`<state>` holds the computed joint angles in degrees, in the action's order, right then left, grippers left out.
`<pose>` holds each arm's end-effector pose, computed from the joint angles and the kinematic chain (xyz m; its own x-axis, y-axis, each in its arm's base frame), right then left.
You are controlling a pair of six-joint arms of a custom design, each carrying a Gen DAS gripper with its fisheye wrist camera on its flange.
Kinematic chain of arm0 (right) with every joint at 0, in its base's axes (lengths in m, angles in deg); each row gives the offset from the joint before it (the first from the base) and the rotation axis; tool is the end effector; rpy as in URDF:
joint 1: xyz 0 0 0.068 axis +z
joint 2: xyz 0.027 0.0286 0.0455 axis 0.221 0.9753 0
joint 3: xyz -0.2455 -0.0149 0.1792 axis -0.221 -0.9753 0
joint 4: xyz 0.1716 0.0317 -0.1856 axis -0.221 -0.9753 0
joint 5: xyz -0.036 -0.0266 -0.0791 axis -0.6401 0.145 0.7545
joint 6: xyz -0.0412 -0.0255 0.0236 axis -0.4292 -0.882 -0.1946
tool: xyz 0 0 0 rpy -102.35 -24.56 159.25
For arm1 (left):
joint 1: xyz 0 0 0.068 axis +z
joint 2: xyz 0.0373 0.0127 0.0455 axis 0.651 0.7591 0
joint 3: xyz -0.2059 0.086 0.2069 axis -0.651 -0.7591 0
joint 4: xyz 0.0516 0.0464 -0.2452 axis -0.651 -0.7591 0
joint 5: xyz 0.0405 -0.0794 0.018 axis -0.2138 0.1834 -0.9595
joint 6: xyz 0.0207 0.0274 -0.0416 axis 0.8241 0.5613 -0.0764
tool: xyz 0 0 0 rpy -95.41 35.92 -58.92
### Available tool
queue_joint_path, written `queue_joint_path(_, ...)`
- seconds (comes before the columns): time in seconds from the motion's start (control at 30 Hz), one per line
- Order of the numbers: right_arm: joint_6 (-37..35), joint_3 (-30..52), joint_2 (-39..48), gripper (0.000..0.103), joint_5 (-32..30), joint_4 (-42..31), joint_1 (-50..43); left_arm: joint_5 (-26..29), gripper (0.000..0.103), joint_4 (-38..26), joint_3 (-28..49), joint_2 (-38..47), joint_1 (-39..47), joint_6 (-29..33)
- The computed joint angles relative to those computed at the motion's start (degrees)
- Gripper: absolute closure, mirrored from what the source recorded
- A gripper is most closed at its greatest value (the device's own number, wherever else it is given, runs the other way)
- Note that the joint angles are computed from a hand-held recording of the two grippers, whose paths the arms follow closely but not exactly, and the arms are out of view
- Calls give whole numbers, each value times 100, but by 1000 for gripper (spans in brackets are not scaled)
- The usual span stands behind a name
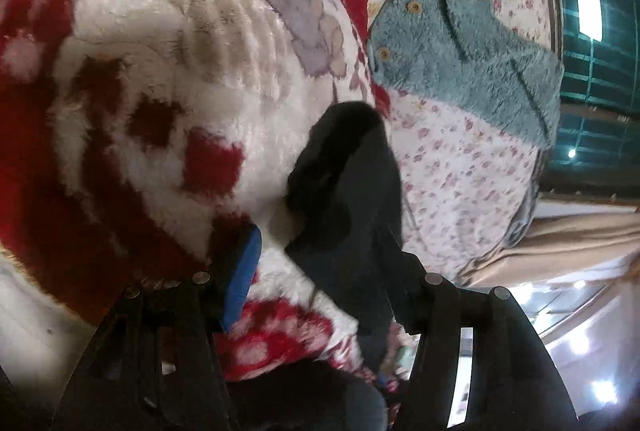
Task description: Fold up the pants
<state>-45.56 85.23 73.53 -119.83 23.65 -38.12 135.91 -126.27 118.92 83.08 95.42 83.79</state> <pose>0.2073 -0.2136 0.1461 -0.7965 0.6041 -0.0265 0.3843 0.5395 0.7491 0.2125 0.2471 0.0686 -0.6651 -0.7429 0.0757 -0.3846 0.2540 -0.8874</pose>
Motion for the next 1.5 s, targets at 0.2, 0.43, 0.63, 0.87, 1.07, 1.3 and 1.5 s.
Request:
queue_joint_path(0.2, 60, -196, 8, 62, -97, 144, 30, 350, 67, 22, 89, 62, -302, 14)
queue_joint_path(0.43, -90, -232, -121, 62, 13, 138, 81, 354, 95, 236, -178, -78, -390, 180)
queue_joint_path(0.63, -273, -99, -71, 62, -19, -122, 85, 200, 98, 528, -412, -432, -477, 176)
queue_joint_path(0.87, -457, 202, 171, 62, 203, -586, -43, 285, 98, 626, -452, -407, -457, 125)
queue_joint_path(1.07, -183, 180, 367, 62, 174, -341, 169, 274, 98, 745, -488, -386, -456, 6)
queue_joint_path(1.3, 305, 36, 503, 64, 105, 175, 244, 228, 98, 801, -521, -460, -475, -20)
queue_joint_path(1.5, 10, -149, 209, 97, 231, 255, 600, 221, 98, 881, -572, -513, -475, -55)
